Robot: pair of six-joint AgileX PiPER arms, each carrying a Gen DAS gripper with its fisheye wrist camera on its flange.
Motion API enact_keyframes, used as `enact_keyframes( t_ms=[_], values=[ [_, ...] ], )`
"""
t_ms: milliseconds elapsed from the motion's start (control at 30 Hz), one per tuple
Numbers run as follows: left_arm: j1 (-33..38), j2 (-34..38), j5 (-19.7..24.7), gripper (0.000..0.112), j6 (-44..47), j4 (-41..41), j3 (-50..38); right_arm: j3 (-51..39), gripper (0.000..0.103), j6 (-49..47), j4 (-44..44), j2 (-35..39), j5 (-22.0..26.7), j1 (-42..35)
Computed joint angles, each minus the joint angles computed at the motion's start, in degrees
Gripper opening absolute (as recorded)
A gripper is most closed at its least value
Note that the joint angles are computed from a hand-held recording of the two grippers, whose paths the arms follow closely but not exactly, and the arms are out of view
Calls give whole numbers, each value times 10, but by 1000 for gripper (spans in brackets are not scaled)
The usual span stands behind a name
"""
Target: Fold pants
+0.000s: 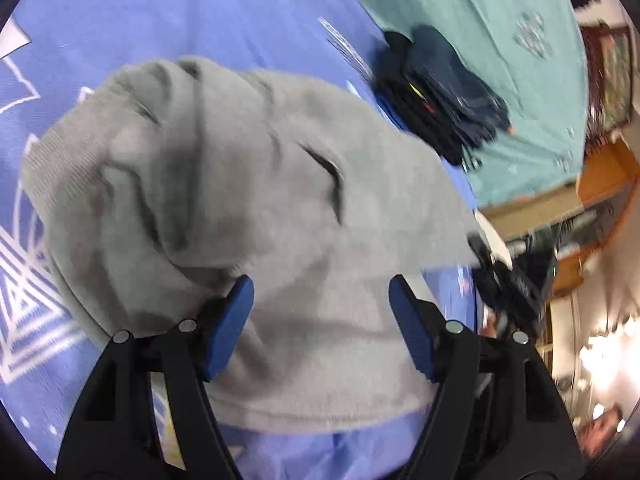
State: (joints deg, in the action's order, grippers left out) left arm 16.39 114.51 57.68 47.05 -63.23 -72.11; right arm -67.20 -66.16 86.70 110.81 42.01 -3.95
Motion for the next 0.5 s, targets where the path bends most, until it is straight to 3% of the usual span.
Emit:
enact_keyframes(
  t_ms=[100, 200, 267, 500],
  values=[
    [-8, 7, -16, 71, -39, 16, -13, 8, 8, -14, 12, 2, 12, -6],
    [-28, -31, -64, 71, -83, 73, 12, 7, 8, -16, 16, 8, 19, -11],
    [-24, -41, -71, 71, -101, 92, 25, 7, 8, -20, 19, 9, 26, -15],
    [-24, 3, -102, 74, -105, 36, -29, 6, 8, -30, 27, 17, 46, -21]
  ],
)
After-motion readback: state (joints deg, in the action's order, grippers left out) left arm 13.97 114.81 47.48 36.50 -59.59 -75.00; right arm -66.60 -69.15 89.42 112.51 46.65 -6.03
